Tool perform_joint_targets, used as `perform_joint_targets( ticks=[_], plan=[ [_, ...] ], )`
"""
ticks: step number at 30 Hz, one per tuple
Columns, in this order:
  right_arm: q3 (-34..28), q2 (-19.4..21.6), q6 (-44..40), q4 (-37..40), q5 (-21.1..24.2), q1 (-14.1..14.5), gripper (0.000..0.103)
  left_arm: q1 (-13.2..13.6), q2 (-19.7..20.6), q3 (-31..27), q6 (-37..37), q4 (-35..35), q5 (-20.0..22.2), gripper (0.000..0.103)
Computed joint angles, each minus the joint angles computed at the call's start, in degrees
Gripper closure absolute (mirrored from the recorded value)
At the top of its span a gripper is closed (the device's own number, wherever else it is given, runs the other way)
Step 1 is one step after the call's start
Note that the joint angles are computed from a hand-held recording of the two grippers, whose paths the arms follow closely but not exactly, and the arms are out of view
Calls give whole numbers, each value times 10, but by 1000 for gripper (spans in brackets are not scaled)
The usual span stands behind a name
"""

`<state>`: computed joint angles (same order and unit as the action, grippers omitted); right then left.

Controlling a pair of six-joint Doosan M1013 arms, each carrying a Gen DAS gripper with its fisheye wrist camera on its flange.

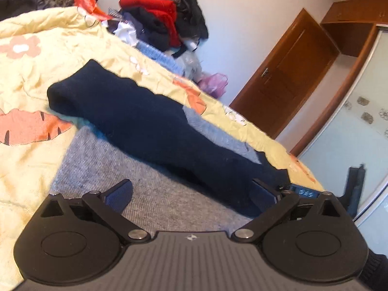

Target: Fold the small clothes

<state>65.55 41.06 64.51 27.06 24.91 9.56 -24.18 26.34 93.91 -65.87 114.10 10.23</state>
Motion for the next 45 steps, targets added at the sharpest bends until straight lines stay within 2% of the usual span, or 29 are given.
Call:
perform_joint_targets(
  ticks=[2,5,7,8,10,12,15,17,19,22,24,26,27,28,29,31,34,39,45],
  plan=[
    [-11,-2,5,7,34,2,0,-3,-1,1,38,-28,5,0],
    [-28,0,-70,129,100,-2,0,-1,4,-3,-10,12,3,0],
    [-61,14,-34,114,160,2,1,0,2,2,-70,65,4,0],
    [-74,21,-20,117,184,3,5,2,5,-7,-57,52,-1,0],
    [-78,22,-20,143,194,3,12,4,9,-13,-46,41,-4,0],
    [-78,23,-18,188,209,-1,10,4,8,-13,-51,46,-4,0],
    [-96,35,19,235,267,-10,9,4,8,-13,-65,57,-3,0],
    [-103,44,27,286,315,-19,2,4,9,-13,-66,58,-4,0],
    [-102,52,40,336,349,-26,2,4,8,-13,-66,58,-3,0],
    [-78,45,28,380,333,-30,4,4,8,-13,-66,59,-4,0],
    [-68,38,18,374,308,-28,17,4,8,-13,-66,58,-4,0],
    [-77,39,25,330,301,-22,35,5,8,-13,-67,59,-4,0],
    [-82,40,29,305,298,-19,38,5,8,-13,-69,61,-4,0],
    [-81,38,26,290,291,-15,49,5,8,-13,-72,63,-4,0],
    [-80,37,22,277,282,-12,65,5,8,-13,-70,63,-4,0],
    [-84,35,24,236,265,-5,86,5,8,-13,-72,64,-4,0],
    [-92,32,10,203,238,-3,86,4,9,-14,-70,62,-4,0],
    [-144,38,-3,149,236,-12,87,4,9,-14,-72,63,-3,0],
    [-194,52,75,33,241,-34,87,4,9,-14,-70,61,-3,0]
  ],
)
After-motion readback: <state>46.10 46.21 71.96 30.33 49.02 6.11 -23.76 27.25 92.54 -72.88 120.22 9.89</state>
